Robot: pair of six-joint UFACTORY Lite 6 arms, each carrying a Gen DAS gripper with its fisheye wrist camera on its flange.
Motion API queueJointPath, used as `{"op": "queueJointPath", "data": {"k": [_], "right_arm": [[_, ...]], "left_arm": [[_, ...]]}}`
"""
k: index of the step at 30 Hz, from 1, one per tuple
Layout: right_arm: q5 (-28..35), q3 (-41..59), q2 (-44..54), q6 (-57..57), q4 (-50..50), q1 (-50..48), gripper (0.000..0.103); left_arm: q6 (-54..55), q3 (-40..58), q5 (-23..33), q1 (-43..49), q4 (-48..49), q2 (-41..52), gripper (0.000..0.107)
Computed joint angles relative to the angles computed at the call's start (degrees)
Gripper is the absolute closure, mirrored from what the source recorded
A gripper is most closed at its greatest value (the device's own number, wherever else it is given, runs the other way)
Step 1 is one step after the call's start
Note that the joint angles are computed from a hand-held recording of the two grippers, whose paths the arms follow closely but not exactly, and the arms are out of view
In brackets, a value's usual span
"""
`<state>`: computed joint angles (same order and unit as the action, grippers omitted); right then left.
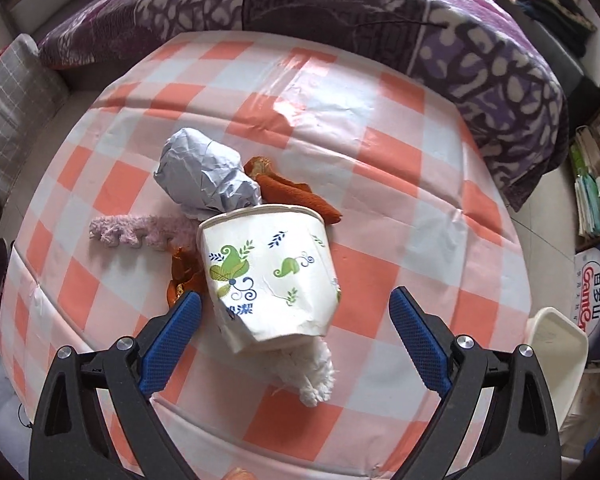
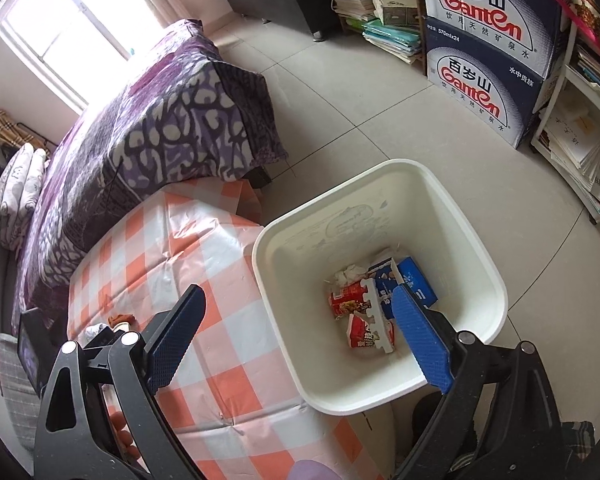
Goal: Collect trash
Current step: 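Set the pink strip on the table and grasp the white paper cup with the left tool, then grasp the white tissue roll with the right tool while the left holds the paper cup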
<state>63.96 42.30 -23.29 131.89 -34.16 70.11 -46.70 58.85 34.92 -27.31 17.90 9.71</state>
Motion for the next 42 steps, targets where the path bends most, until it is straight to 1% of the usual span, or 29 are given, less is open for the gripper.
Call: {"op": "queueJointPath", "data": {"k": [2,4,5,6,7,12,15,18,21,23,25,27,29,30,32,34,36,39,40,41,42], "right_arm": [[-1.0,1.5,2.4,-1.0,0.1,-0.7,0.013],[-1.6,2.7,4.4,-1.6,0.1,-1.1,0.013],[-2.2,3.5,5.6,-2.2,0.1,-1.3,0.013],[-2.8,4.1,6.6,-2.8,0.2,-1.6,0.013],[-3.5,4.9,7.9,-3.5,0.4,-1.8,0.013],[-7.1,10.4,16.3,-8.2,1.4,-2.7,0.013],[-8.9,15.8,23.5,-12.2,1.9,-3.1,0.013],[-11.2,22.1,31.2,-17.0,3.0,-3.6,0.013],[-15.0,28.8,39.2,-22.3,3.7,-4.2,0.013],[-18.1,32.4,43.6,-24.5,3.0,-4.2,0.013],[-20.0,37.9,49.0,-27.8,2.8,-4.3,0.013],[-19.8,44.6,54.9,-31.9,2.8,-4.1,0.013],[-18.7,51.2,60.3,-34.8,2.5,-3.7,0.013],[-18.4,54.0,62.6,-36.1,2.5,-3.7,0.013],[-16.8,59.5,67.2,-37.5,2.4,-3.6,0.013],[-16.9,63.1,70.3,-38.8,2.8,-3.9,0.013],[-16.8,66.3,73.0,-40.0,3.4,-4.1,0.014],[-16.6,70.8,76.5,-42.0,4.3,-4.2,0.022],[-16.2,72.5,77.7,-42.9,4.8,-4.3,0.027],[-15.8,74.0,78.8,-44.0,5.4,-4.3,0.037],[-15.1,75.8,80.0,-45.5,6.3,-4.4,0.045]], "left_arm": [[2.6,-0.1,-0.6,1.4,-2.7,1.7,0.015],[9.4,-1.0,-2.1,3.7,-8.6,2.5,0.015],[11.6,-1.6,-3.0,4.3,-10.1,2.3,0.028],[13.5,-2.3,-3.3,4.8,-10.8,1.5,0.036],[15.4,-3.2,-3.6,5.5,-11.6,0.2,0.035],[28.1,-8.4,-3.2,10.0,-19.1,-9.8,0.039],[36.4,-10.6,-0.6,14.5,-24.4,-15.4,0.039],[47.0,-12.0,3.6,21.0,-31.6,-21.0,0.039],[55.2,-12.4,8.4,28.0,-37.2,-25.1,0.039],[61.4,-12.1,12.7,33.7,-42.0,-26.6,0.039],[66.1,-11.7,15.8,38.5,-45.2,-27.8,0.039],[68.6,-11.0,17.4,41.7,-45.7,-28.8,0.039],[70.1,-11.0,17.4,43.4,-44.7,-29.5,0.039],[70.5,-11.2,16.9,43.9,-43.6,-29.9,0.039],[70.0,-12.4,14.3,43.6,-39.9,-31.1,0.039],[69.0,-13.9,11.5,42.9,-36.2,-32.2,0.038],[70.4,-14.5,10.9,43.7,-35.8,-32.4,0.038],[73.6,-14.6,11.4,45.7,-37.1,-32.6,0.038],[74.4,-14.4,11.5,46.3,-37.2,-32.7,0.038],[75.1,-14.4,11.6,46.8,-37.4,-32.8,0.038],[75.7,-14.3,11.7,47.3,-37.7,-32.7,0.038]]}}
